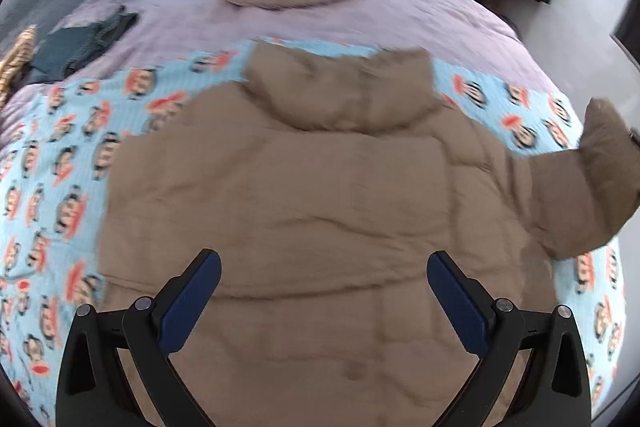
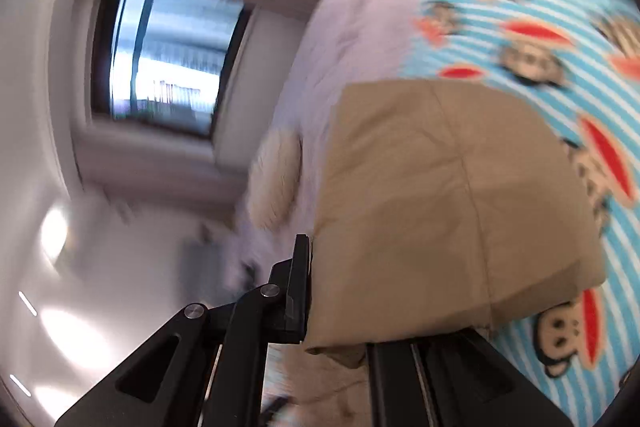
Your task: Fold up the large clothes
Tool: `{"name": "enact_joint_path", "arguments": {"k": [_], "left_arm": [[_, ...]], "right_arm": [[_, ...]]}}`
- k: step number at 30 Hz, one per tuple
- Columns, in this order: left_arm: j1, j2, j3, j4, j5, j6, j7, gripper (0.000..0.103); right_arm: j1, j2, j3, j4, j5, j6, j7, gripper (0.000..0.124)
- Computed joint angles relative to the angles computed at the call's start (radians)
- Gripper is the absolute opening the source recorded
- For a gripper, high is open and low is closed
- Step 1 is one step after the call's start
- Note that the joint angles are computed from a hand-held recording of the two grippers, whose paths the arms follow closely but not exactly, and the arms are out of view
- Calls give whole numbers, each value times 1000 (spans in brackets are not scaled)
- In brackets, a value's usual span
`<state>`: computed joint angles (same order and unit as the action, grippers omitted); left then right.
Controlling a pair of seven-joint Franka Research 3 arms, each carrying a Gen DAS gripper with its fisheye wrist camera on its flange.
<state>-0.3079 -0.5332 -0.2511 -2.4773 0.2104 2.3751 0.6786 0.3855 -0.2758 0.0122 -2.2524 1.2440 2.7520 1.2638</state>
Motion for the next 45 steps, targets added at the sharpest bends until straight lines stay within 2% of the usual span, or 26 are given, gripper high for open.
{"name": "enact_joint_path", "arguments": {"k": [3,6,10,13,16,19,21,23,25,30,32,33,34,35,36,38,41,43,45], "left_arm": [[21,-37,19,-39,22,-2,18,103],[40,-76,49,-94,17,11,33,103],[62,-119,67,-156,0,27,29,103],[78,-127,65,-191,-2,51,18,103],[84,-119,67,-218,-8,87,10,103],[80,-99,73,-231,-21,119,12,103],[77,-80,74,-230,-30,136,14,103],[73,-69,75,-228,-39,145,16,103],[67,-62,85,-229,-53,167,27,103],[60,-64,117,-244,-83,237,76,103],[59,-68,132,-252,-102,261,96,103],[57,-73,141,-258,-114,273,106,103],[58,-77,145,-262,-123,280,111,103],[66,-84,143,-265,-126,280,110,103],[80,-92,136,-266,-121,268,105,103],[91,-110,138,-274,-120,255,111,103],[90,-153,168,-304,-144,265,130,103],[89,-185,191,-328,-171,282,139,103],[99,-216,202,-348,-192,291,132,103]], "right_arm": [[4,89,113,92,-322,21,161,8],[40,187,172,167,-555,5,292,8],[99,315,199,238,-813,-61,479,8],[139,383,189,237,-920,-101,567,8],[154,416,181,220,-936,-105,619,9],[137,421,190,200,-837,-87,582,11],[125,417,196,202,-766,-96,546,23],[119,394,194,196,-727,-110,530,49],[118,347,193,165,-683,-105,529,64],[116,240,174,45,-452,19,533,64],[110,235,162,29,-430,59,569,59],[103,234,159,21,-476,86,621,49],[94,235,159,21,-556,92,685,27],[83,243,161,35,-690,91,778,24],[81,255,164,58,-774,97,815,21],[90,269,168,99,-833,89,774,16],[125,333,198,210,-783,51,594,16],[150,375,218,272,-780,4,514,17],[175,407,226,314,-809,-58,487,19]]}}
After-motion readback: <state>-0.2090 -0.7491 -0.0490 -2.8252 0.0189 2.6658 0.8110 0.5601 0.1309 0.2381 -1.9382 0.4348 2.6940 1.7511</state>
